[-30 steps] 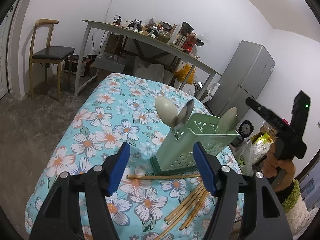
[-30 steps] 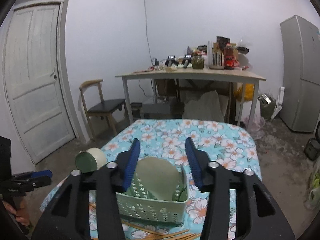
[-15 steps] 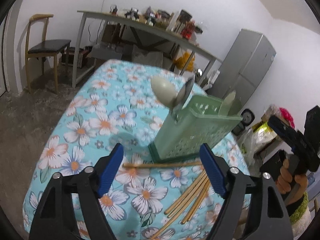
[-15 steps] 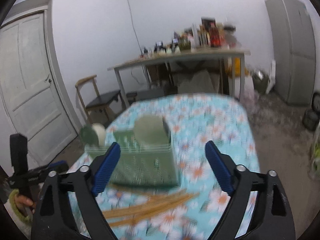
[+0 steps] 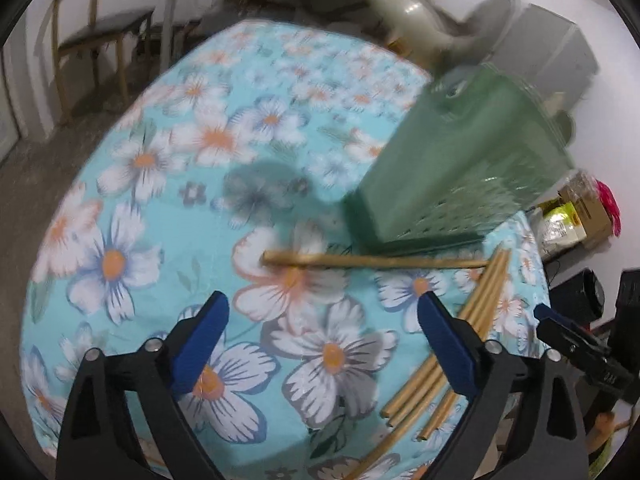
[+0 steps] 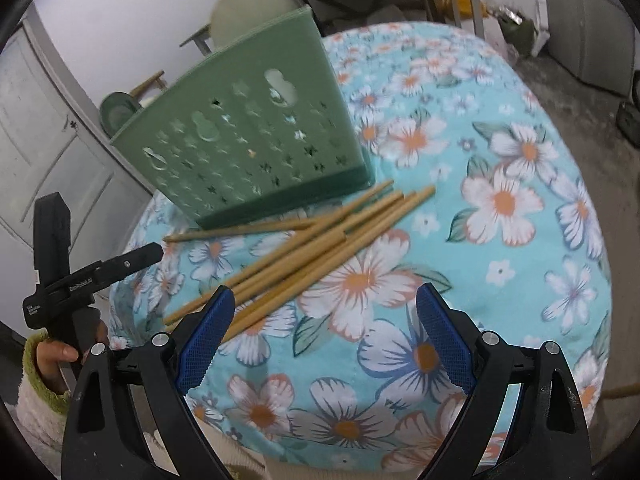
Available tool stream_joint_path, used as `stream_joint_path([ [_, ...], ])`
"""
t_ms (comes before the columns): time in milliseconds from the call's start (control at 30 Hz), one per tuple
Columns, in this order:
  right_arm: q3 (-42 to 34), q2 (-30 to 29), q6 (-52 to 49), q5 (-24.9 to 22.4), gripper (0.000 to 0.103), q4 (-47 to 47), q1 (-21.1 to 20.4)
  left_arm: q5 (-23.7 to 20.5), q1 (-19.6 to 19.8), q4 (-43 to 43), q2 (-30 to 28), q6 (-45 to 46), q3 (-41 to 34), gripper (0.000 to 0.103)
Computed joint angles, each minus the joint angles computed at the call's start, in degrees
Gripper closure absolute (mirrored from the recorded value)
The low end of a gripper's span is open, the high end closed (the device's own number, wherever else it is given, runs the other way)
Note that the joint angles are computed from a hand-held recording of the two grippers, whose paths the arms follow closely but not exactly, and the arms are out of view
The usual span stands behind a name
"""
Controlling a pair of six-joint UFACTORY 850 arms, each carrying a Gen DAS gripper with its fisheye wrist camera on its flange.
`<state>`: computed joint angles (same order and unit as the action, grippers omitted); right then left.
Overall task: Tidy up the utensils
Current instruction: 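Move both tools over the pile of wooden chopsticks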
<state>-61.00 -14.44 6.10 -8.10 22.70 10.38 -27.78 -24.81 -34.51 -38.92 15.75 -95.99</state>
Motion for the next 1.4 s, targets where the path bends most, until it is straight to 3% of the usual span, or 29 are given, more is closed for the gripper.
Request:
stream_joint_path([
  [100, 0.05, -0.48, 2.66, -0.63, 0.013, -2.05, -0.22, 1.06, 0.74, -6.73, 0.30, 4.29, 1.43, 0.006],
  [333, 0.57, -1.41, -3.58, -0.39, 0.008, 5.13, -0.86, 1.01, 0.97, -7.25, 0.42, 5.31, 1.67, 0.006],
  [767, -1.42, -3.05, 33.68, -3.02, 0.008, -34.83, 1.80, -0.71, 2.62, -21.40, 1.00, 16.16, 3.59, 0.006],
  [1400, 0.49, -2.08, 41.59, -0.15, 0.008, -42.11, 2.07, -2.76, 3.68, -27.62, 0.93, 19.96, 4.11, 0.006],
])
